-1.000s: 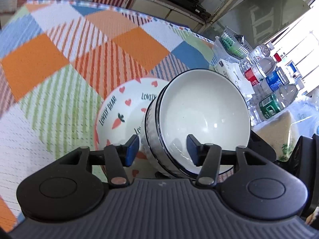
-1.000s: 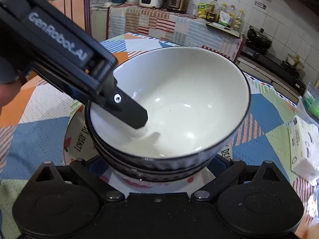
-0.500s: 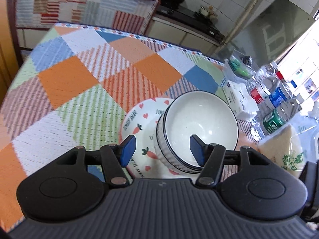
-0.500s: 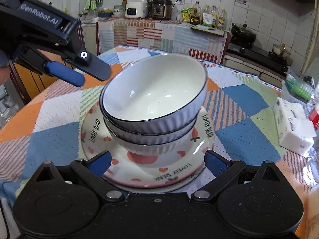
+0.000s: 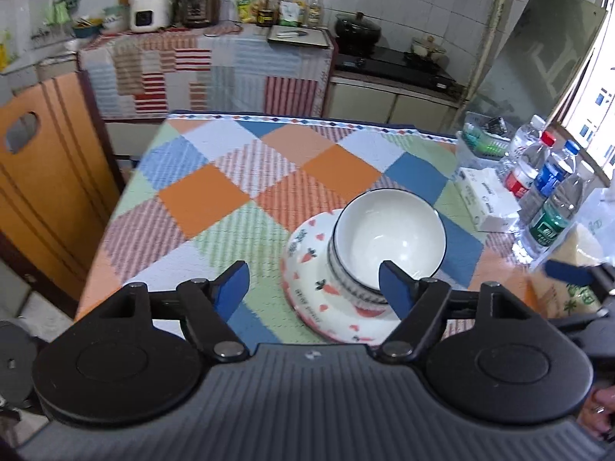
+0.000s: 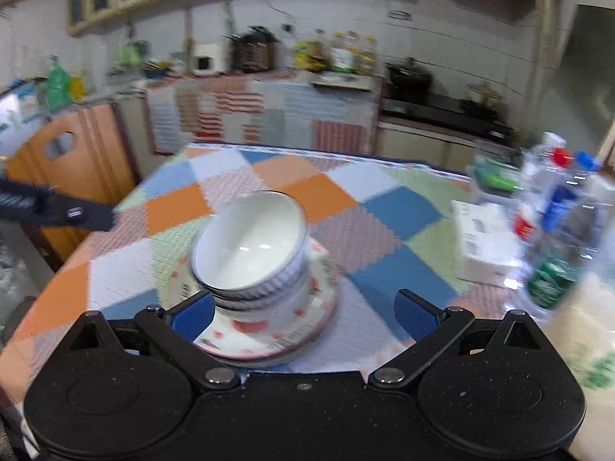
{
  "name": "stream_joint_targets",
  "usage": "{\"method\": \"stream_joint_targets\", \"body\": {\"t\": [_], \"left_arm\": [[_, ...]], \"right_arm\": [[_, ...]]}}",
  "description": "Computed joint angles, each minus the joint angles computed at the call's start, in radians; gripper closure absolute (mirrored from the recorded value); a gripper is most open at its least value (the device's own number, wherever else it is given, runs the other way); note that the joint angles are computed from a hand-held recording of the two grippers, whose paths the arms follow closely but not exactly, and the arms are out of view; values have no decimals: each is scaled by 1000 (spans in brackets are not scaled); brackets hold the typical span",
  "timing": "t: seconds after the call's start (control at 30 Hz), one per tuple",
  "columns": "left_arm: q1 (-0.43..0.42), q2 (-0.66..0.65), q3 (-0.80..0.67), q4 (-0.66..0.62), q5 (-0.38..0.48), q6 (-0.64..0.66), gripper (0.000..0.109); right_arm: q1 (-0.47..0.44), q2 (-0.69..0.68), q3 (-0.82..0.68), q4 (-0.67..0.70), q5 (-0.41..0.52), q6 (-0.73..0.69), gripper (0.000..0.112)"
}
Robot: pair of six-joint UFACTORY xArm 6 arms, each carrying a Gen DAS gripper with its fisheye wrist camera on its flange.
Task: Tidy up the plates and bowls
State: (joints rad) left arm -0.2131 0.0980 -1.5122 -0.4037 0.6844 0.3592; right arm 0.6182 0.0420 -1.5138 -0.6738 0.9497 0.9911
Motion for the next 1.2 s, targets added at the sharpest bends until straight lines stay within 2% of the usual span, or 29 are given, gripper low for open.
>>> {"method": "stream_joint_targets", "body": {"t": [0.13, 0.33, 0.47, 0.63, 0.73, 0.9, 1.2], "left_arm": [[0, -70, 62, 44, -12, -24, 30], [-1, -164, 139, 103, -18, -55, 15], [-10, -211, 170, 173, -11, -101, 7], [-17, -232, 165, 241, 49, -142, 7], [-18, -238, 157, 255, 99, -161, 7], [-37, -261, 184, 359, 114, -199, 7], [-31, -317, 262, 335, 68, -211, 7]], "right_arm": [[31, -26, -21, -12, 86, 10, 11], [81, -67, -39, -18, 175, 10, 11], [105, -53, -105, 25, 277, 30, 11], [139, -65, -109, 2, 337, 61, 11], [154, -70, -111, -22, 355, 78, 11], [150, -88, -112, 29, 341, 68, 11], [195, -84, -128, 20, 375, 71, 11]]}}
